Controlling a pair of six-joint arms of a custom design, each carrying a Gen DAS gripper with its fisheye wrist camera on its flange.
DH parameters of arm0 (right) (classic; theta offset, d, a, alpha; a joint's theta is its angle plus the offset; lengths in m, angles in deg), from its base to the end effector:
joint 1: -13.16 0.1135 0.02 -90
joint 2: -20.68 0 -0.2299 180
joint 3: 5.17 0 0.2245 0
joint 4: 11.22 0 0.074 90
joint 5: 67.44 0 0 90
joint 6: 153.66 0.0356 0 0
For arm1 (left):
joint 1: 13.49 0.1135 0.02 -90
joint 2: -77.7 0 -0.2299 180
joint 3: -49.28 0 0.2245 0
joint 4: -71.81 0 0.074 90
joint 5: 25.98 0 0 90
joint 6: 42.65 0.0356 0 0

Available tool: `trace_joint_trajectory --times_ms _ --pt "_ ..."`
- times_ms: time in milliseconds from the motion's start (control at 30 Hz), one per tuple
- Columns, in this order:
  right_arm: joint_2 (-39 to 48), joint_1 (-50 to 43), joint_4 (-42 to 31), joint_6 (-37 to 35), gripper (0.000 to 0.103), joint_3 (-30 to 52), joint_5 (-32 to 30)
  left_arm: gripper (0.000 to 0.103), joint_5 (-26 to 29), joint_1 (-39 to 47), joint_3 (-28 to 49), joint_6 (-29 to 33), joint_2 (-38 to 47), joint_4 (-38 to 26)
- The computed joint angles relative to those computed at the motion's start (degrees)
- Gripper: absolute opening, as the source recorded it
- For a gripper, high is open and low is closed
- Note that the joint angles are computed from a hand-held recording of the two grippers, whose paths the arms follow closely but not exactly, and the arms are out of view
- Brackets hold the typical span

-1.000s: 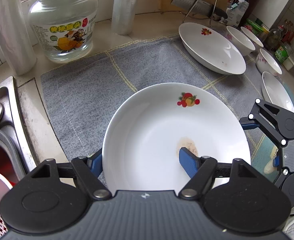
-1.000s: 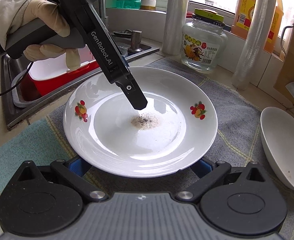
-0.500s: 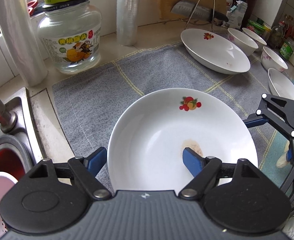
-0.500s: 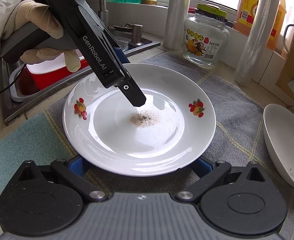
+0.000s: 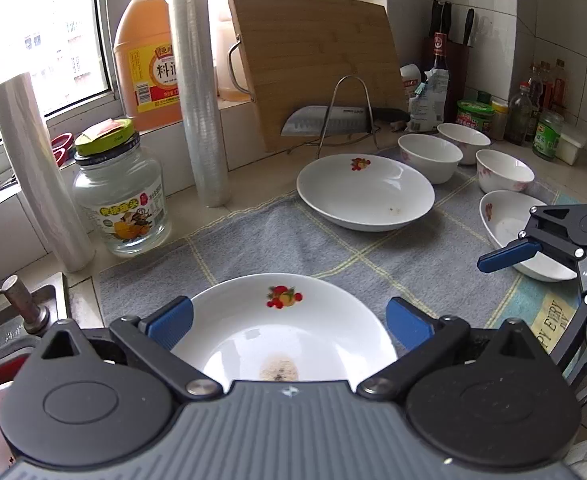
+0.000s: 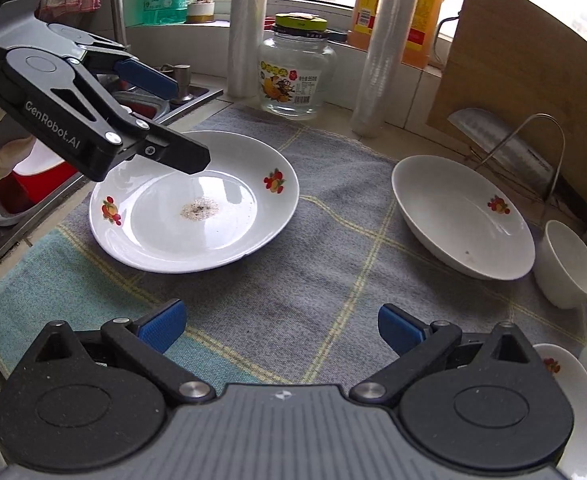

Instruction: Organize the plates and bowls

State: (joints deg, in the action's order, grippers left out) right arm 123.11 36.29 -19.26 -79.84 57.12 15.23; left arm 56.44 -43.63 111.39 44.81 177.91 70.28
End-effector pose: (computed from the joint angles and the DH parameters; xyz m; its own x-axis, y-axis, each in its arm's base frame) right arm 0.2870 0.1275 0.1118 -0.5278 -0.5260 -0.6669 -0.6403 0.7623 -0.0945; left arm 0.2805 -0.1574 0.1315 -0.5692 0.2797 -0.7732 0.3850 0.9216 0.0499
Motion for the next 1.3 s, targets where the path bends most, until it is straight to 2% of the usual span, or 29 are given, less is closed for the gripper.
trace_joint_trajectory --times_ms 133,267,367,533,733,933,1300 --pt "-4.8 -4.9 1.5 -0.1 0.103 -4.9 -2.0 0.102 -4.4 -6.8 1.6 -4.5 2.2 1.1" --pt "-7.2 -11.9 0.9 -2.8 0.103 -6.8 -6.4 0.102 -8.2 -13.1 7.9 -9.7 7.1 -2.8" --pt "-9.4 -19.2 -1.1 -7.3 0.103 -8.0 -11.0 0.102 -10.4 -17.3 13.9 -12.1 12.1 -5.0" --pt "-10.1 -31.7 -5.3 -16.7 0.103 -7.4 -17.4 0.102 -10.7 -22.8 25.7 -15.2 22.1 -9.8" --pt "-5.6 -44.0 -12.4 -25.1 0.103 -1.8 -23.4 0.102 -10.4 -27.0 37.8 -14.6 31.9 -15.8" --pt "1.4 -49.4 -16.2 -24.9 0.103 5.1 -23.6 0.102 -9.2 -28.6 46.8 -12.6 39.2 -19.5" --pt "13.9 -52.1 -28.1 -24.2 0.103 19.3 -26.0 0.103 -6.8 -28.2 52.1 -12.1 43.6 -18.2"
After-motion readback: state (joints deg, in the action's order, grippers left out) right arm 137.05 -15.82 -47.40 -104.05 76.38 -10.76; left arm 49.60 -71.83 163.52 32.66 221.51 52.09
